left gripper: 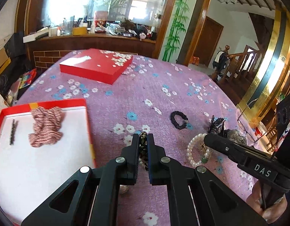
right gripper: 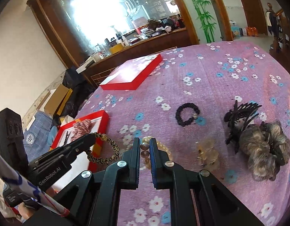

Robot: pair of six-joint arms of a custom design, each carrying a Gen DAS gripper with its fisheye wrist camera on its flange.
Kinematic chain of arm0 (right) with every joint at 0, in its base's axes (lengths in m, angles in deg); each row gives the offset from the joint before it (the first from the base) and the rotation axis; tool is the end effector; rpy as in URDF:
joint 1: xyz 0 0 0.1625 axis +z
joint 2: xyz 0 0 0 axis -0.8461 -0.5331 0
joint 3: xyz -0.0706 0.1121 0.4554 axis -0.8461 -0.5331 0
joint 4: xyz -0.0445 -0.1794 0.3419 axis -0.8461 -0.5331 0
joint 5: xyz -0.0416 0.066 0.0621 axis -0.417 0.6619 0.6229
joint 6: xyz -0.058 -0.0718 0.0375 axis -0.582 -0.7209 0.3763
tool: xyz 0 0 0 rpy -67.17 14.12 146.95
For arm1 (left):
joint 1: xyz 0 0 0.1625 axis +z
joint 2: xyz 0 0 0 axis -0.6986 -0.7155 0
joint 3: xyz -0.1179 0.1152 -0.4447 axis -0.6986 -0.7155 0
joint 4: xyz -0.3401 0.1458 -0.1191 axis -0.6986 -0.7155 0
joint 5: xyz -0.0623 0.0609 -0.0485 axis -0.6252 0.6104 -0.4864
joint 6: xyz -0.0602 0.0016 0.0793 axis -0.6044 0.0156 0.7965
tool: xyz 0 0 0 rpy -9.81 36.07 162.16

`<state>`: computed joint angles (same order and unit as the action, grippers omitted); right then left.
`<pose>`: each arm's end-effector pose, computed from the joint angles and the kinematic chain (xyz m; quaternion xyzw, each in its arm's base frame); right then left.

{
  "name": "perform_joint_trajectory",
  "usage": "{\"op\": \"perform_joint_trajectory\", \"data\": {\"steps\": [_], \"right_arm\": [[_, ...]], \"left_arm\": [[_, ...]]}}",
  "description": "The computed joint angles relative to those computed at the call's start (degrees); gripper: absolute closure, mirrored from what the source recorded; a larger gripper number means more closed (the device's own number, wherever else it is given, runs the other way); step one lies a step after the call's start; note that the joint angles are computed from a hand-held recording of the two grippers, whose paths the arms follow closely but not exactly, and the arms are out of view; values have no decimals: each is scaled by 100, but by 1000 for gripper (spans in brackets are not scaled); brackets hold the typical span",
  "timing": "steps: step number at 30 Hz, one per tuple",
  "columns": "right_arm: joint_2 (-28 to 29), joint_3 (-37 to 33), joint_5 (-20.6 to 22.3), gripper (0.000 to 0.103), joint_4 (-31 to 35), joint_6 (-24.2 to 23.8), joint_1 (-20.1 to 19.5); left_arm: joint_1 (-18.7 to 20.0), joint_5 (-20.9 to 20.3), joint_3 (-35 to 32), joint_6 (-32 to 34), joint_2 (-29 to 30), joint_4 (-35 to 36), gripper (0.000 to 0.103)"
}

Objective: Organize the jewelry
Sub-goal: 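Open the left tool over the tray while the right tool releases the pearl bracelet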

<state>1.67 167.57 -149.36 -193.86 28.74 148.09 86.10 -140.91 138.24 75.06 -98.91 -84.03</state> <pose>0.0850 -0.4565 0.3521 -0.1091 -0.8262 0.4980 0.2399 -0.4366 -0.6029 0.0174 0.4501 0.8735 -0.1700 0.0742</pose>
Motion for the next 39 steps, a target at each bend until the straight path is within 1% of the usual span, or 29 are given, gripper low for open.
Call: {"op": "perform_joint_trajectory", "data": {"steps": [7, 13, 17, 21, 25, 28, 30, 33, 36, 39], "right_arm": [[214, -197, 0, 92, 81, -36, 378], [525, -529, 33, 92, 360, -27, 673], [774, -805, 123, 92, 530, -73, 859], [1087, -1219, 284, 92, 869, -126, 996], [1455, -1708, 407, 92, 1309, -143, 1012], [1644, -1989, 629, 92, 1666, 9, 912], [1776, -2174, 730, 92, 1862, 108, 838], [1907, -2306, 632, 92, 1983, 202, 726], [1919, -2322, 568, 92, 2103, 284, 597], [1943, -2343, 411, 92, 2104, 266, 535]], "left_arm": [[141, 261, 230, 26, -376, -126, 97], [420, 539, 320, 18, -687, -281, 97], [633, 725, 225, -30, -778, -260, 97], [855, 856, 41, -178, -788, -152, 97], [1032, 873, -235, -380, -697, 191, 97], [1111, 878, -398, -512, -603, 386, 97], [1143, 952, -454, -557, -549, 441, 97], [1197, 1005, -538, -621, -463, 590, 97], [1229, 1106, -599, -639, -390, 653, 97], [1256, 1102, -625, -642, -359, 670, 97]]}}
